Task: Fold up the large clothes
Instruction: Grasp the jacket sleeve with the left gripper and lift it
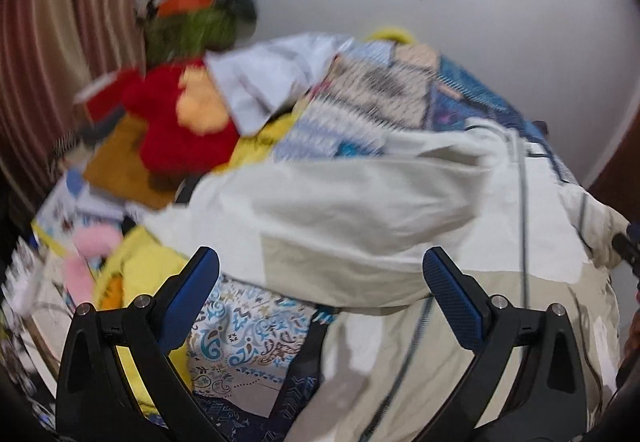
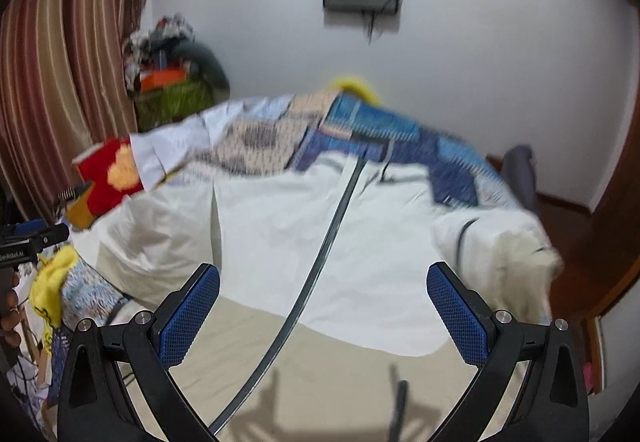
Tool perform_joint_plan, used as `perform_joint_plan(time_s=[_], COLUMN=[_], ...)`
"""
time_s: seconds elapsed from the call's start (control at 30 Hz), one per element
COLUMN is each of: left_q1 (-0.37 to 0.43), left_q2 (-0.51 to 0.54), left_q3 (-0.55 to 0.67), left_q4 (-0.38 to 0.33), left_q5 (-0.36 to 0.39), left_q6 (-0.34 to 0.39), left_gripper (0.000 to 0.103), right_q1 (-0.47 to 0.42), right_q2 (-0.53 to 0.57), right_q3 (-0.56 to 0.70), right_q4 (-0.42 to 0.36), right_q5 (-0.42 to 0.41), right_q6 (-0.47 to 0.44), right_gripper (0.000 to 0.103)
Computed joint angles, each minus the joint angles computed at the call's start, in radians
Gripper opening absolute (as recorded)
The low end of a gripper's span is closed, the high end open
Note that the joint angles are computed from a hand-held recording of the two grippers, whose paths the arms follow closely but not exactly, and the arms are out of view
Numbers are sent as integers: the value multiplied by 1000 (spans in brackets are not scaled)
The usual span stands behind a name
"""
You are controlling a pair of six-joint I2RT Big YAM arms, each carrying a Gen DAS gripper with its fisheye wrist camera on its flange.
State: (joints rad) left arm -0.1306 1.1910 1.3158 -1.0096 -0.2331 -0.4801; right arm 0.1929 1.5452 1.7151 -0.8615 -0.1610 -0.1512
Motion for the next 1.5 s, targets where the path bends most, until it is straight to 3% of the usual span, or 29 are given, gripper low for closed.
perform_joint_plan(time_s=[0.27, 0.4, 0.5, 0.57, 0.6, 0.67, 0.73, 0.87, 1.13, 1.37, 1.5], left_q1=[141, 147, 136, 118, 111, 103, 96, 73, -103, -273, -336], left_q2=[81, 101, 136, 171, 179, 184, 188, 172, 206, 360, 465], left_q3=[-91, -94, -55, -13, -2, 16, 42, 108, 371, 598, 681], left_q4=[50, 99, 70, 22, 7, -5, -20, -22, 10, 4, -23], left_q5=[266, 239, 148, 55, 17, -32, -63, -99, -199, -189, -141], left_q6=[-113, -115, -112, -100, -93, -62, -40, 1, 165, 259, 267], left_gripper=[95, 93, 71, 42, 36, 14, 3, 2, 2, 2, 2], right_q1=[7, 14, 22, 28, 30, 32, 32, 26, -10, -97, -153], right_q2=[163, 226, 249, 253, 253, 246, 235, 198, 96, 21, -13], right_q3=[79, 113, 126, 127, 126, 119, 111, 88, 37, 27, 15], right_q4=[-100, -140, -160, -166, -166, -164, -154, -126, -68, -61, -51], right_q5=[-33, -38, -38, -41, -43, -45, -40, -35, -33, -85, -93], right_q6=[-11, -28, -44, -49, -51, -57, -63, -81, -122, -120, -147], right_gripper=[103, 103, 103, 103, 103, 103, 103, 103, 103, 103, 103])
